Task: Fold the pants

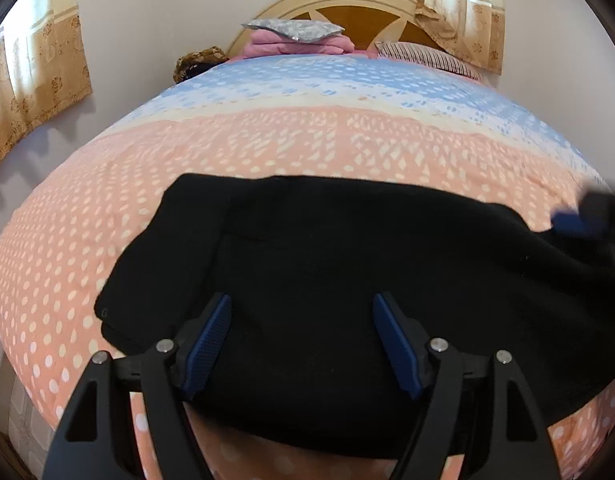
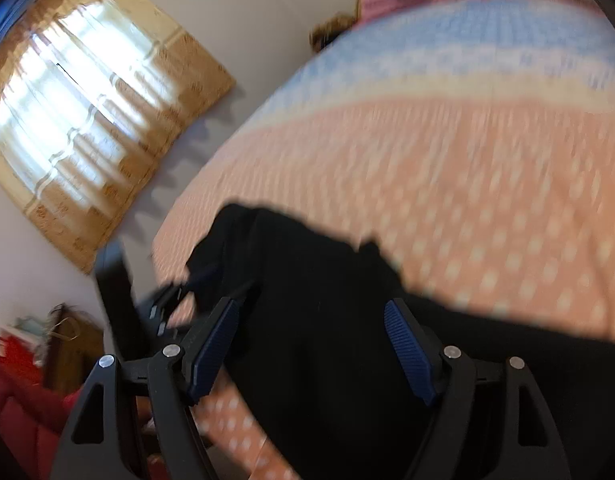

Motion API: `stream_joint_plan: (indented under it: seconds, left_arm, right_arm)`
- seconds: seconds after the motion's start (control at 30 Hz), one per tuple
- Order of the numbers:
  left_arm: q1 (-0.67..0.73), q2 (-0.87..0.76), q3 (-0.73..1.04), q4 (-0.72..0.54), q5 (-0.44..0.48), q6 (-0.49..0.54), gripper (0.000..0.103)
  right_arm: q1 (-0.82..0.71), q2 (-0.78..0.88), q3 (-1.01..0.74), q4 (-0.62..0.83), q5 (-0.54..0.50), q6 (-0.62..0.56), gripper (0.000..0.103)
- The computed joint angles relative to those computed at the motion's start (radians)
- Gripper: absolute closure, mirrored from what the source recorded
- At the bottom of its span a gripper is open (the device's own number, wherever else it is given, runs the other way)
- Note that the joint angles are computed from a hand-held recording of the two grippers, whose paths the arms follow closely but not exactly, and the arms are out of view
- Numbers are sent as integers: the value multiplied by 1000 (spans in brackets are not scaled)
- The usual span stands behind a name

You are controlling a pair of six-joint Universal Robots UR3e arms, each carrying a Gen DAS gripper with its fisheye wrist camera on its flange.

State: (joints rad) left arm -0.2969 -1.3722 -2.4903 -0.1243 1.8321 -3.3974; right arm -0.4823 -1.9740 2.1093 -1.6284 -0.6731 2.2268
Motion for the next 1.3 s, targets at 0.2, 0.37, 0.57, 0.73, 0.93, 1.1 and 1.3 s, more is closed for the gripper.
stream_joint_plan:
  seconds: [0.2, 0.37, 0.57, 0.73, 0.93, 1.1, 1.3]
  left_arm:
    - [23, 32, -36, 17, -30, 33, 27]
    - [18, 75, -52, -13, -28, 32, 27]
    - [18, 79, -66, 4, -27, 33, 26]
    - [21, 72, -67, 14, -29, 35, 26]
    - [28, 70, -85, 45, -40, 38, 26]
    - [27, 64, -105, 83, -46, 47, 25]
    - [6, 58, -100, 83, -29, 26, 25]
  right_arm:
    - [87, 152, 21, -345, -33, 208, 26]
    - [114, 135, -49, -105, -45, 88, 26]
    - [151, 132, -101, 56, -74, 2, 26]
    - [201, 274, -60, -195, -23, 200, 26]
    - [257, 466, -113, -339, 120, 323, 25]
    - [89, 618, -295, 150, 326, 110, 29]
    - [29, 844, -635, 731, 238, -129, 50]
